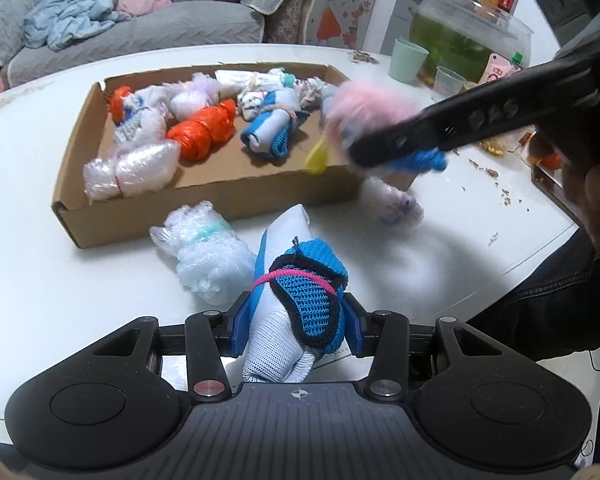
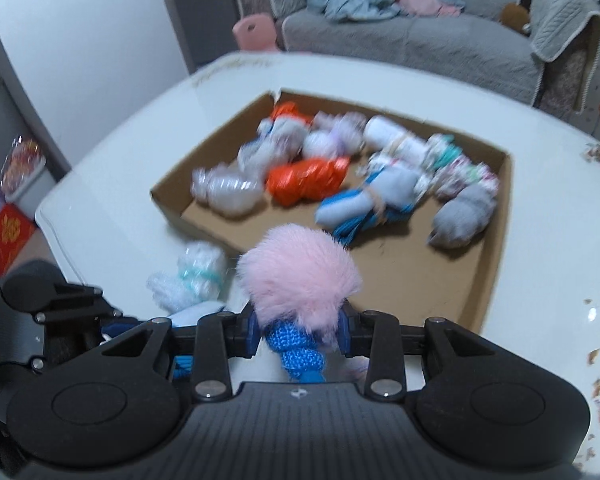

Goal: Organize objects
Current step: 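Lift both socks and carry them toward the box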

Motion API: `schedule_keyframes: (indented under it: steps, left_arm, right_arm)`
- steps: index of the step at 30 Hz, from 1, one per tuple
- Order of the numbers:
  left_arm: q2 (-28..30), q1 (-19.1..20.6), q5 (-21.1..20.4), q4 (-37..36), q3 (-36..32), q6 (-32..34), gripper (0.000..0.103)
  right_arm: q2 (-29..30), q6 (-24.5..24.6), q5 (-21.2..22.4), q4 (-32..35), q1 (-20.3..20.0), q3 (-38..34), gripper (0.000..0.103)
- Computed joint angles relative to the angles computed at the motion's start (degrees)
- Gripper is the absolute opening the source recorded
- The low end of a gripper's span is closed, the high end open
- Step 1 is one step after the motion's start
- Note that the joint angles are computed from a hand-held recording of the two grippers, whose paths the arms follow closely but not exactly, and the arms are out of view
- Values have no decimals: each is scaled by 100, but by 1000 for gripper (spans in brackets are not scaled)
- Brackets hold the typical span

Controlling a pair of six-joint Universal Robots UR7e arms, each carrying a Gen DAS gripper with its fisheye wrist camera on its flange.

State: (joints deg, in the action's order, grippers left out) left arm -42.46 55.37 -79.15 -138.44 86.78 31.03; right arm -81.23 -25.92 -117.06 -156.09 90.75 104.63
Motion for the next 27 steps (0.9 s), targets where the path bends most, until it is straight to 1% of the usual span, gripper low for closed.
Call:
schedule_keyframes:
  steps: [6, 9, 12, 15, 21, 24, 27]
  left_arm:
    - [-135, 6, -28, 36, -96, -93, 52]
    - [-170, 20, -129, 136, -207, -209, 52]
    - [-191, -1, -205, 199, -332, -343, 52]
    - [-150, -29, -280, 222, -535, -415, 52]
    - [46, -108, -334, 156, -1056, -496, 52]
    - [241, -166, -303, 166, -1403, -471, 52]
    - [451, -249, -376, 192, -1714, -414, 52]
  right_arm:
    - [-195, -30, 148, -398, -11, -56, 33]
    - [-242, -42, 232, -516, -44, -113, 33]
    - [-218, -186, 159, -610, -55, -194, 33]
    - [-206, -256, 214, -637, -97, -295, 33]
    - [-193, -493, 339, -646, -195, -474, 33]
    - [-163, -530, 406, -605, -257, -596, 33]
    - [-105, -620, 535, -488, -306, -714, 33]
